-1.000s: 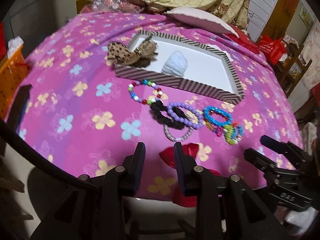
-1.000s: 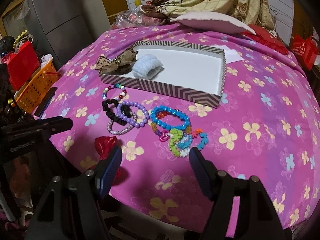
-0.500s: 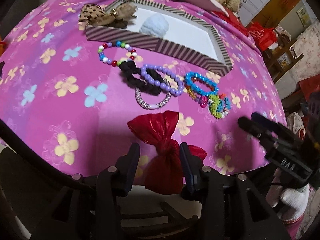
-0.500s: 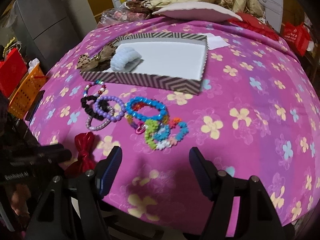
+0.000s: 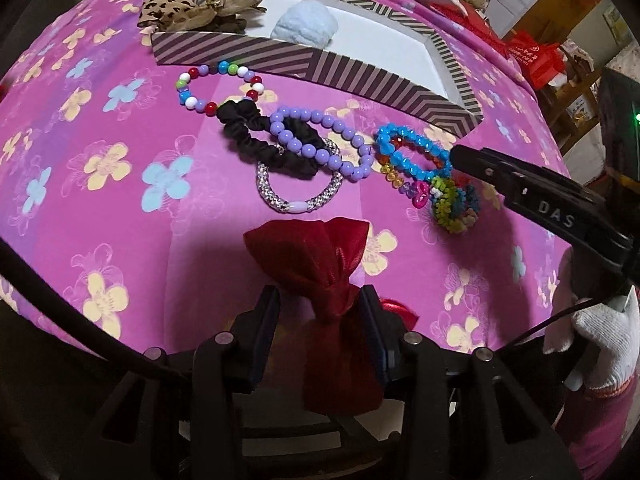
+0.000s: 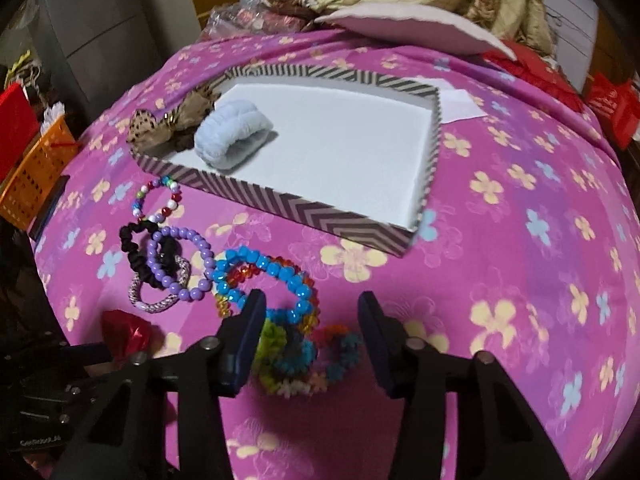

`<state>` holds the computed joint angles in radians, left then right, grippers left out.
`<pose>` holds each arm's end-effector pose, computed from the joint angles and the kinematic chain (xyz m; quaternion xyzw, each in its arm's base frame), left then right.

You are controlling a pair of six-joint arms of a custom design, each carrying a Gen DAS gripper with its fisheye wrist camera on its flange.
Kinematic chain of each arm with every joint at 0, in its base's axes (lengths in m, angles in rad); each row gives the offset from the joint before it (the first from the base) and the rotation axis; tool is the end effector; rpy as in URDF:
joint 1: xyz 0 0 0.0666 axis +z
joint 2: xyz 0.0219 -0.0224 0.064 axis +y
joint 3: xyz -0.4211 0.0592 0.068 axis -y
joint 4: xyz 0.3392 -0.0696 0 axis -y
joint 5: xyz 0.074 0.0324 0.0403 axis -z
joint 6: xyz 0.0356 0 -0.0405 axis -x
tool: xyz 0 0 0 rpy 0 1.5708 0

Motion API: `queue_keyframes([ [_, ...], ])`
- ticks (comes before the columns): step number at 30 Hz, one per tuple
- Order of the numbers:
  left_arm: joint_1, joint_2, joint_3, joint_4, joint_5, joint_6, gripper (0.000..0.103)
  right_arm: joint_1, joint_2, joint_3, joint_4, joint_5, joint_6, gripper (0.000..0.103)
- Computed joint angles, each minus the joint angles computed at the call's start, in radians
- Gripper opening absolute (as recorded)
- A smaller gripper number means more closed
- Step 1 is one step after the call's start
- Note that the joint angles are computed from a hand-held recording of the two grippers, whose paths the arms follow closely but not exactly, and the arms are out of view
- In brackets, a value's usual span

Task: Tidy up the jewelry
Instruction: 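Grasp the red bow with the left tool and lift it, then grasp the blue beaded bracelet with the right tool while the left tool holds the red bow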

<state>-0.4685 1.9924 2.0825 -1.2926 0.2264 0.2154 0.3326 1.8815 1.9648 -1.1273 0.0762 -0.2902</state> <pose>0.5610 -0.2933 0.4160 0.1438 0.9664 -0.1656 0.1342 0.5760 0.1957 0.4442 -0.0105 0.9648 0.0447 0.2589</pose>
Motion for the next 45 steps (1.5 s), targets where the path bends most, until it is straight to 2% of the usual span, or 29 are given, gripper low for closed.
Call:
queue_keyframes([
  [4, -0.005, 0.012, 0.020, -0.007, -0.016, -0.012, 0.048, 0.004, 0.024, 0.020, -0.015, -0.011, 0.035, 0.043],
  [6, -0.006, 0.017, 0.027, -0.007, -0.020, -0.020, 0.048, 0.005, 0.037, 0.031, -0.030, -0.011, 0.051, 0.025],
  [8, -0.008, 0.020, 0.031, -0.003, -0.027, -0.026, 0.048, 0.004, 0.039, 0.027, -0.025, -0.013, 0.054, 0.014],
  [9, -0.006, 0.017, 0.024, 0.005, -0.025, -0.028, 0.041, 0.004, 0.034, 0.019, -0.014, -0.013, 0.057, 0.011],
  [10, -0.005, 0.018, 0.024, 0.006, -0.021, -0.029, 0.030, 0.003, 0.032, 0.017, -0.011, -0.015, 0.056, 0.011],
  [13, 0.011, 0.015, 0.019, 0.010, 0.014, -0.021, 0.024, 0.002, 0.002, -0.008, 0.028, -0.033, 0.053, 0.011],
  [20, 0.029, -0.022, 0.013, 0.064, 0.032, -0.032, 0.023, 0.005, -0.025, 0.019, 0.054, -0.050, 0.042, 0.011],
  [29, 0.049, 0.003, 0.114, 0.049, 0.006, -0.032, 0.023, 0.010, -0.012, 0.111, 0.033, -0.026, 0.067, 0.010],
  [37, 0.066, 0.068, 0.271, -0.002, -0.026, -0.033, 0.023, 0.002, 0.023, 0.217, -0.004, -0.002, 0.090, 0.010],
  [41, 0.071, 0.075, 0.292, -0.008, -0.023, -0.028, 0.023, -0.019, 0.023, 0.203, -0.016, -0.059, 0.068, 0.012],
  [43, 0.071, 0.069, 0.277, 0.000, -0.025, -0.030, 0.023, -0.030, 0.015, 0.152, -0.013, -0.069, 0.051, 0.031],
  [44, 0.072, 0.069, 0.274, -0.001, -0.023, -0.027, 0.023, -0.033, 0.012, 0.130, -0.014, -0.070, 0.043, 0.045],
  [45, 0.073, 0.069, 0.267, -0.001, -0.020, -0.025, 0.023, -0.039, 0.008, 0.099, -0.017, -0.075, 0.037, 0.046],
])
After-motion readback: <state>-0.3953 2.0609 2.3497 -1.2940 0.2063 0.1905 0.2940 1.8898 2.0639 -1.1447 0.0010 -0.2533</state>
